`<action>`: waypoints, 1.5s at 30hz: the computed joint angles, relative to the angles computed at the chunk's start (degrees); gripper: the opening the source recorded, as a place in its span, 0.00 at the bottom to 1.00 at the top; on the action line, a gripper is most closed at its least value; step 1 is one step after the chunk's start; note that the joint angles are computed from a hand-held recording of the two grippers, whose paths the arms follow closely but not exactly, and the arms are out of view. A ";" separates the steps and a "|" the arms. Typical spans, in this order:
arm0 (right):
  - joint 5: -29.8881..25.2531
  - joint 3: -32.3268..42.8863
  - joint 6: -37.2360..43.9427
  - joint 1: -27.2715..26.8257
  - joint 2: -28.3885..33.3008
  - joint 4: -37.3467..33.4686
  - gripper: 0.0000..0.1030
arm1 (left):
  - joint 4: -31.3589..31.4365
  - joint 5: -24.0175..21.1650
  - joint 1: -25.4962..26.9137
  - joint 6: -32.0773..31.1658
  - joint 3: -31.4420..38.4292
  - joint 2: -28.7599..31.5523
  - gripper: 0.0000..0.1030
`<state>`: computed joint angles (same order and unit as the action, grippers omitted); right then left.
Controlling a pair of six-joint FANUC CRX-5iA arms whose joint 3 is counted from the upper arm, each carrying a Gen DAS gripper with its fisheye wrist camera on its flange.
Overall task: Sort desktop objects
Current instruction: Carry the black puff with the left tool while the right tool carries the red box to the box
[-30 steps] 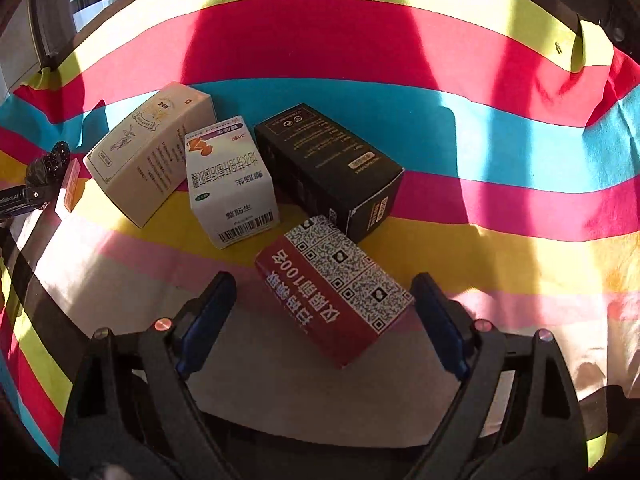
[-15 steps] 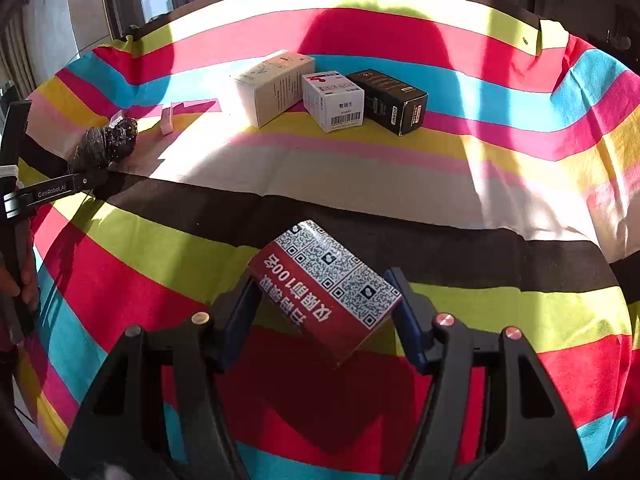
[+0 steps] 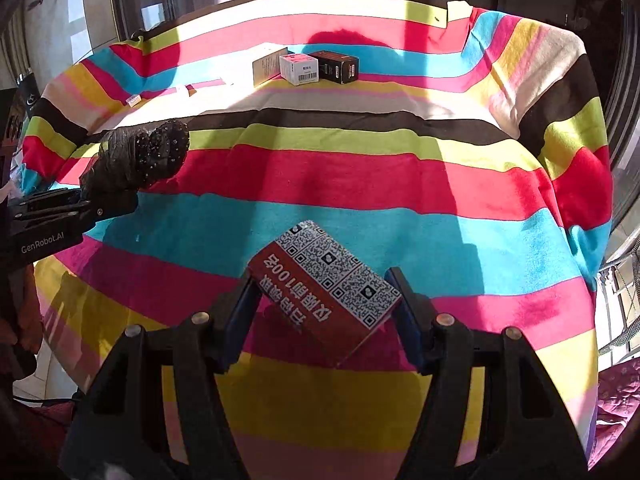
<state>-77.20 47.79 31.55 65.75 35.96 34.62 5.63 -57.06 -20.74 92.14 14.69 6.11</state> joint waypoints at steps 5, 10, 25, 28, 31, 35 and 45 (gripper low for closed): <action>0.04 -12.91 -8.51 2.79 -7.74 4.26 0.64 | -1.03 -2.25 -5.24 -3.16 2.14 1.41 0.26; -0.94 -24.15 -18.38 5.24 -14.86 7.57 0.64 | -0.53 -3.49 -10.12 -8.52 5.56 3.81 0.26; -15.19 -39.33 -38.54 12.06 -27.32 7.60 0.64 | 2.40 -12.57 -22.19 -21.44 22.05 15.55 0.26; -18.89 -40.06 -40.42 13.01 -28.19 6.20 0.64 | 4.35 -16.24 -24.27 -23.53 26.34 19.01 0.26; -21.86 -41.68 -43.20 13.97 -29.84 4.32 0.64 | 4.25 -18.89 -26.53 -24.96 29.69 21.57 0.26; -26.07 -43.20 -45.73 15.03 -31.40 2.31 0.64 | 3.77 -23.89 -28.53 -24.99 34.66 25.33 0.26; -29.72 -46.24 -49.10 14.49 -33.34 -0.58 0.64 | 1.43 -36.20 -30.56 -23.71 45.05 33.36 0.27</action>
